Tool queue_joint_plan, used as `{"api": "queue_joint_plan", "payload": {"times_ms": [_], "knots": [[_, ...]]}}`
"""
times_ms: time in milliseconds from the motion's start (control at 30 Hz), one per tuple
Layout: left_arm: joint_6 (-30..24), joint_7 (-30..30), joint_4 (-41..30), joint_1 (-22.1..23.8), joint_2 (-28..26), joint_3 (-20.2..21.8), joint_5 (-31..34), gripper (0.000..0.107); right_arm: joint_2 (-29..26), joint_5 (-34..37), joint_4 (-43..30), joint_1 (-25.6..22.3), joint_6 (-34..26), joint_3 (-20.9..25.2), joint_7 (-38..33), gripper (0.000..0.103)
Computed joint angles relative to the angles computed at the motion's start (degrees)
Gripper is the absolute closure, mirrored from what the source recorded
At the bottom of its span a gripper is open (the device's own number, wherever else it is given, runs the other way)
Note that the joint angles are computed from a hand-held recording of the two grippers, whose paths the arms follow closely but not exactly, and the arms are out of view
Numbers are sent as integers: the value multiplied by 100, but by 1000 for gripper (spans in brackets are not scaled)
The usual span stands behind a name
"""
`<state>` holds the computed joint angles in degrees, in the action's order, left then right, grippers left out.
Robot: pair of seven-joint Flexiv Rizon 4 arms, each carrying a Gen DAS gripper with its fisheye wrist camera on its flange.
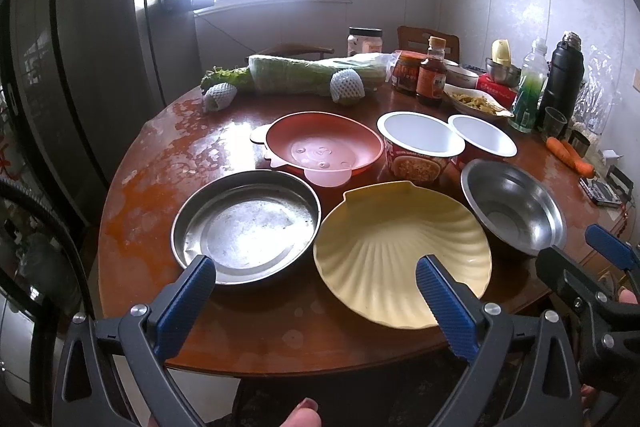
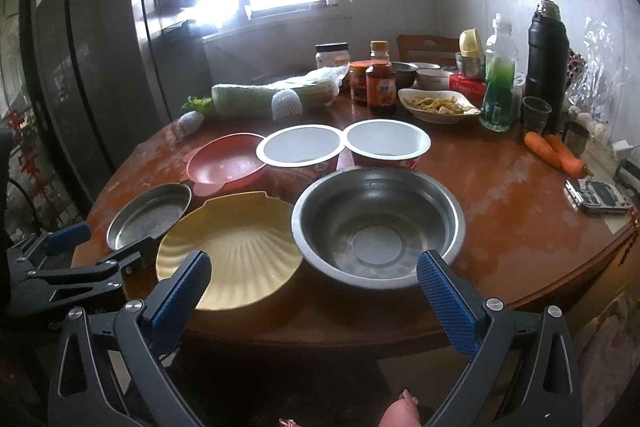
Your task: Organize plates and bowls
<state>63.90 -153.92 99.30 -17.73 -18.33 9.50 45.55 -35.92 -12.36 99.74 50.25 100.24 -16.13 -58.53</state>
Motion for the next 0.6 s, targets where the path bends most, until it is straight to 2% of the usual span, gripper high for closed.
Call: {"api": "queue_joint_plan", "payload": {"times_ms": [400, 533, 600], "knots": [[193, -17, 110, 87, 53, 44, -3, 6, -45, -75, -106, -51, -54, 71, -27, 0], [233, -51, 207, 153, 114, 87, -25, 6, -76, -232, -229, -323, 46, 470, -218, 0], [233, -146, 268, 170, 172, 133, 31, 6, -97, -265, -293, -316, 44, 507, -296, 0]]}}
